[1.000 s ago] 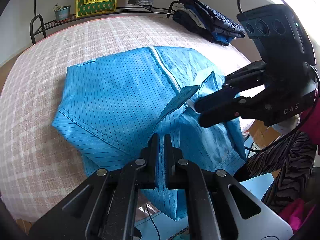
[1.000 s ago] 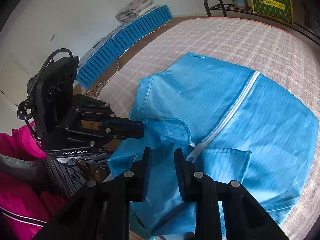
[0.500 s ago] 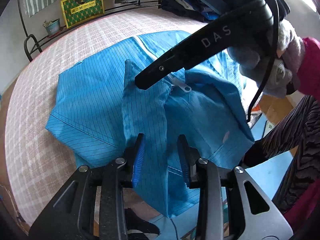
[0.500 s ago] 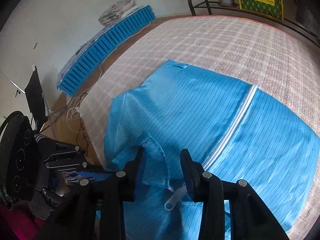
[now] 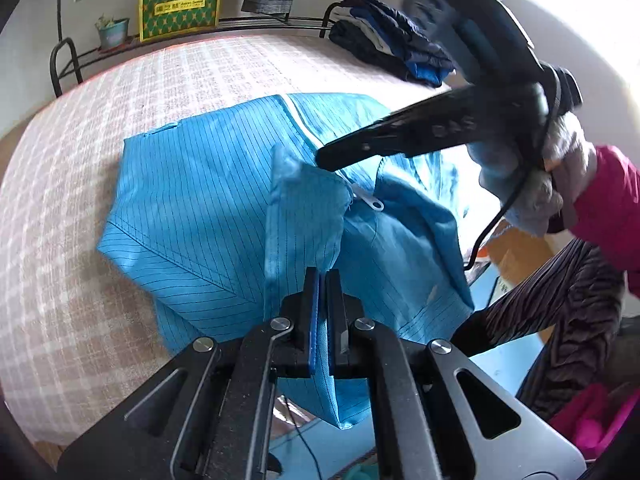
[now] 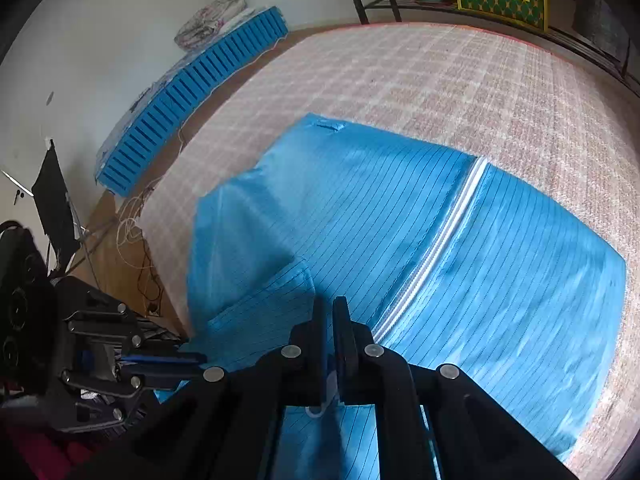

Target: Fold large clothes

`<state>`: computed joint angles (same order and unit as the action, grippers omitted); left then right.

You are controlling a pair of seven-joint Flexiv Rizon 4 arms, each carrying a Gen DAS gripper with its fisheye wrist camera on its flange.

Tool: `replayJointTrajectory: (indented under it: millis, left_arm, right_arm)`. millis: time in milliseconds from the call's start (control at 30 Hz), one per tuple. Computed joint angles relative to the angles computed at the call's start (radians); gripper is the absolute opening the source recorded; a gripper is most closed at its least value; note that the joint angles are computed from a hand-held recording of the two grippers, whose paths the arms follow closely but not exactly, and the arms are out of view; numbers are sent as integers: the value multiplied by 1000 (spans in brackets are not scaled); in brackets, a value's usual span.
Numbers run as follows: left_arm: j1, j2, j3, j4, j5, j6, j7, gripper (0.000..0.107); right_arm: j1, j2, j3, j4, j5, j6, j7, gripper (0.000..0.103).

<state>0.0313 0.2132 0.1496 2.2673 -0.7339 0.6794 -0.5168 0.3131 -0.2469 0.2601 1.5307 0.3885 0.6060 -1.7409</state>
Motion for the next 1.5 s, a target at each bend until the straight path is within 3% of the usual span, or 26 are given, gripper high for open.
replayJointTrajectory:
  millis: [67,133,267,433,667,867,967,1133,1200,1267,1300,1400,1500]
  left_arm:
    - [9,-8,1,-15,-5,12,-20,19]
    - [18,-10,6,-23,0,16,-42,29]
    - [45,15,25,-25,40,-48,-122,29]
    - [66,68,36,6,135,-87,-189,29]
    - [64,103,32,36,218,-79,-217,29]
    - [47,54,32,-30,142,-60,-193,29]
    - [34,-6,16,-101,81,-141,-186,29]
    - [14,-100,-37,-178,26,-214,-232,29]
    - [8,-135,-53,-202,3,-245,-254,29]
    - [4,-163,-67,-218,-6,-261,-286,29]
    - [1,-174,-74,-222,0,-252,-298,29]
    - [-7,-204,-90,-232,16,-221,-324,29]
    - [-25,-217,-106,-223,69,-125,-330,29]
  right_arm:
    - [-21,60,0,44,32,37,4,33]
    - [-33,129,-8,100,42,59,25,35]
    - [-33,259,-30,240,-19,71,157,43]
    - [-16,332,-46,349,16,-7,298,44]
    - [22,306,-51,380,49,-18,374,44]
    - [25,350,-41,424,-61,43,397,43]
    - [34,353,-43,428,-60,55,399,43]
    - [63,343,-9,469,-226,115,445,43]
    - [71,336,-5,478,-278,118,471,41]
    - [77,334,-8,482,-282,117,470,31]
    - [79,336,-8,487,-286,117,469,28]
    - [88,346,-5,496,-287,114,470,5]
    - [94,369,2,504,-302,119,472,0]
